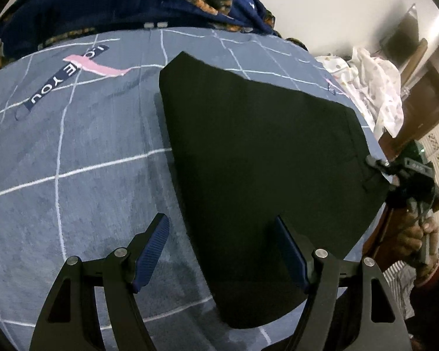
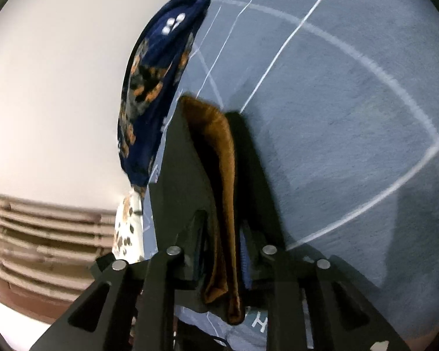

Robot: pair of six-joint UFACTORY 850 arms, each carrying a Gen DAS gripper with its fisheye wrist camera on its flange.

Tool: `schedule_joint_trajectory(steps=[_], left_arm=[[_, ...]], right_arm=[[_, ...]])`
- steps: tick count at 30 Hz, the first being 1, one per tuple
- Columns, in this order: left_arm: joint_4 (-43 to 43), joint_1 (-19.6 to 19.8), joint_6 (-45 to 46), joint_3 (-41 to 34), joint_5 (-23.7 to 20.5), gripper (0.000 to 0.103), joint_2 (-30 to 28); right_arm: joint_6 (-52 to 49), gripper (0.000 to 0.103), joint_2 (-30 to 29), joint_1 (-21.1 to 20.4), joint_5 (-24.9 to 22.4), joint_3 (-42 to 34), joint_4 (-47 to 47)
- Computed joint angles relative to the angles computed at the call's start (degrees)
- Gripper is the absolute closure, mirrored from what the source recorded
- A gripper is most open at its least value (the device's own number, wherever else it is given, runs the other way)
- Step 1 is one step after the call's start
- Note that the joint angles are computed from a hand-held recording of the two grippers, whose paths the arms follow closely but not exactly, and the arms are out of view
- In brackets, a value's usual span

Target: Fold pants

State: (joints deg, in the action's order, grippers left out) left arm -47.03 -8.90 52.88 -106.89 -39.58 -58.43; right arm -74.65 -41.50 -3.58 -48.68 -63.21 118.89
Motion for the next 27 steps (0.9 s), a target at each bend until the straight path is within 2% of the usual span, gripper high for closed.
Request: schedule_joint_trajectory(steps=[2, 5, 6, 8, 11, 15, 18, 20, 23, 24, 25, 26, 27], left_arm=[[-0.2, 0.2, 0.0, 0.0, -0.2, 0.029, 0.0], [-2.1, 0.7, 0.9, 0.4, -0.7, 0.029, 0.3], [-2.8, 0.9, 1.0, 0.6, -0.9, 0.029, 0.4], [-3.8, 1.2, 0.9, 0.6, -1.9, 0.029, 0.3], [-4.3, 1.4, 0.9, 0.6, -2.8, 0.029, 0.4], [-4.2, 1.1, 2.8, 2.0, -2.0, 0.029, 1.5], [-4.3, 0.8, 4.0, 3.2, -0.4, 0.029, 2.4], [-4.5, 0.8, 4.1, 3.2, -0.7, 0.029, 2.4], [-4.1, 0.8, 3.4, 2.8, -1.3, 0.029, 2.0], [-3.9, 0.8, 3.2, 2.7, -1.4, 0.029, 2.0], [-3.8, 0.8, 3.2, 2.8, -1.3, 0.029, 2.0], [-3.7, 0.8, 3.1, 2.8, -1.2, 0.029, 2.0], [-3.6, 0.8, 2.9, 2.9, -1.1, 0.029, 2.1]], right_arm=[[-2.5, 0.078, 3.0, -1.0, 0.4, 2.8, 2.8], [-4.4, 0.078, 6.5, -2.1, -7.1, 6.9, 3.5], [-4.2, 0.075, 7.7, -1.8, -7.8, 8.0, 2.5], [-1.9, 0.070, 8.7, -0.6, -6.5, 9.1, -0.2], [0.1, 0.070, 8.4, 0.4, -4.1, 9.9, -0.7], [2.7, 0.070, 6.5, 0.1, -4.7, 9.0, -1.4], [4.1, 0.068, 5.8, 0.5, -2.4, 7.3, -1.7], [4.5, 0.065, 4.9, 0.5, -3.5, 6.5, -0.9], [5.0, 0.065, 4.1, 0.9, -2.2, 5.6, -0.4], [4.8, 0.065, 3.8, 1.0, -2.3, 5.4, 0.1], [4.2, 0.074, 3.9, 1.3, -1.2, 5.2, 0.6], [3.4, 0.090, 4.6, 1.7, 0.9, 5.2, 0.7], [1.9, 0.089, 5.2, 2.0, 1.2, 5.6, 1.6]])
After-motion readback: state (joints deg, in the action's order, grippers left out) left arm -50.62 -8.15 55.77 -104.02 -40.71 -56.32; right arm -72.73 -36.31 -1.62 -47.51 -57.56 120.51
